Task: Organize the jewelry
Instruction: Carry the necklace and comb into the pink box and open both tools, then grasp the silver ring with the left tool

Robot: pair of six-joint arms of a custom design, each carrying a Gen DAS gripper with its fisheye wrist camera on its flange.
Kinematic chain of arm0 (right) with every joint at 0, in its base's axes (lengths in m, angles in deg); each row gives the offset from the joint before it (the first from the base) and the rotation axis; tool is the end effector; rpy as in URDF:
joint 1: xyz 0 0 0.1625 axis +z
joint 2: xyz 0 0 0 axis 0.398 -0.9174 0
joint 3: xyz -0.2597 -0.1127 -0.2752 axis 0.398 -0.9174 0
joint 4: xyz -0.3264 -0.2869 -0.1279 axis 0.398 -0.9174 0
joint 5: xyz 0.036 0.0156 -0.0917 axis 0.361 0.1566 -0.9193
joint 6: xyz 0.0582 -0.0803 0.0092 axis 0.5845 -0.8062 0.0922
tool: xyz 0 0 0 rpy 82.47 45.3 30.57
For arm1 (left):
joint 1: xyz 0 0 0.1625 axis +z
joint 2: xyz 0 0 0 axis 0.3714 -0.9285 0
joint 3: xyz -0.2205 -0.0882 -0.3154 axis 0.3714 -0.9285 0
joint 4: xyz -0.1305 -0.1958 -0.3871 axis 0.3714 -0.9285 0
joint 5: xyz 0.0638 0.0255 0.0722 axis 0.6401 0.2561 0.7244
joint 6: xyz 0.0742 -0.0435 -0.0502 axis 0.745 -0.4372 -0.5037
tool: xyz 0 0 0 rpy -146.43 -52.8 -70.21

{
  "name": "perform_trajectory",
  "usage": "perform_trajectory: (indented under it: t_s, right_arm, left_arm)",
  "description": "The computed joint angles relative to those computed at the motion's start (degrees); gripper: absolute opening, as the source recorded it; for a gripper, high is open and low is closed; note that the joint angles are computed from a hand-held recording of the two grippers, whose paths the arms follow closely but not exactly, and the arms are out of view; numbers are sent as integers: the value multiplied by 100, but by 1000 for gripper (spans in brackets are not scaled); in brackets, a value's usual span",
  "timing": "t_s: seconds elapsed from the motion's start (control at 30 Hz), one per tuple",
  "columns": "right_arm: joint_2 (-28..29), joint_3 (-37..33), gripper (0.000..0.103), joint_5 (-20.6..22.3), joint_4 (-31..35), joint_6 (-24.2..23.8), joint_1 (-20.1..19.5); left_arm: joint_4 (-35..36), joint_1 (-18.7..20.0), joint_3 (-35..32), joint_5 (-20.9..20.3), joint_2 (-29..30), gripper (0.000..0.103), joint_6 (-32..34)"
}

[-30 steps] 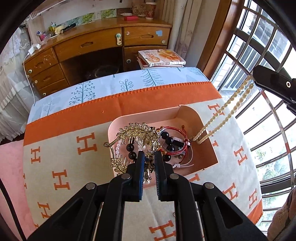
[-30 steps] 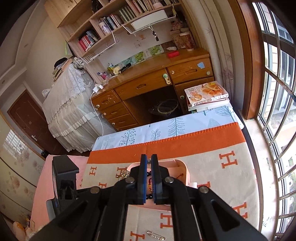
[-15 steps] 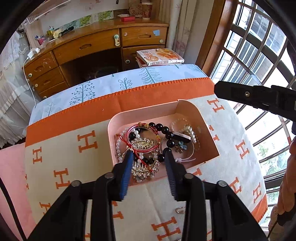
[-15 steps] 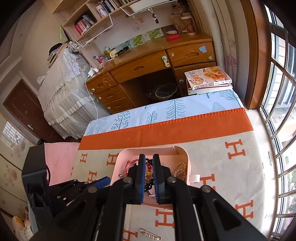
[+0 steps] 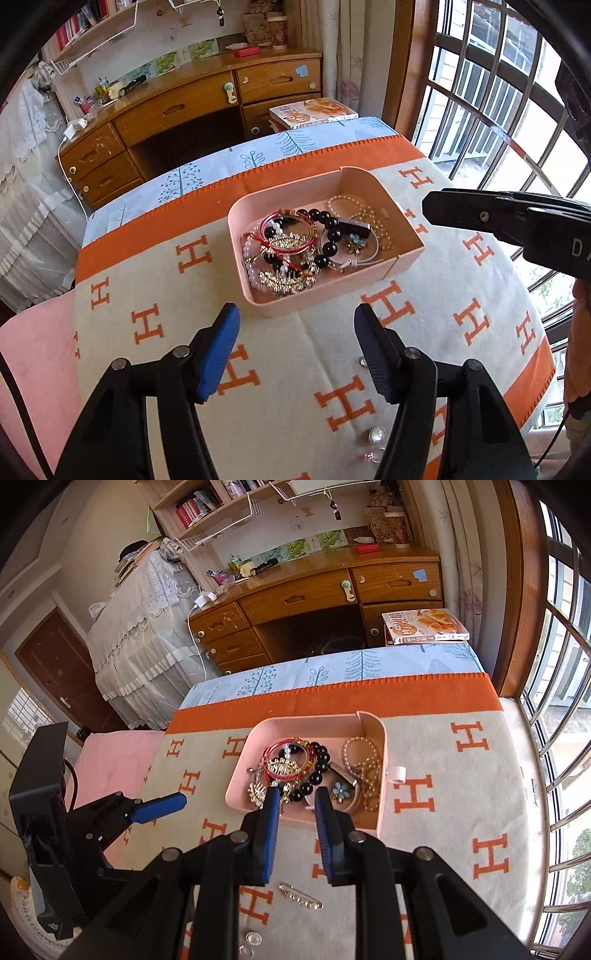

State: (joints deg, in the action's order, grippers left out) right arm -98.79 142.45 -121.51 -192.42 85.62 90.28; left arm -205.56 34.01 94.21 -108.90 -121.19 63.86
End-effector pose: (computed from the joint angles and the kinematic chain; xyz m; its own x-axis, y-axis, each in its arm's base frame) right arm 0.2836 -0.4889 0.1071 -0.8733 0.3120 0.3742 -0.0682 0.6822 -0.7280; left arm -0.1901 -0.6006 0.1952 -0.3826 0.8018 -0.4591 0.8606 0.4900 0.1386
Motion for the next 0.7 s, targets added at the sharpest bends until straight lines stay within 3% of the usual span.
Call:
perform_trajectory:
  t_s: [0.33,0.7]
  right_arm:
    - [-7,506,20,-262,241,221,345]
    - [446,998,20,122,-128,328,501]
  left_arm:
    - [332,198,613,-71,-718,63,-12]
    - [608,574,1595,-491,-1853,63,456]
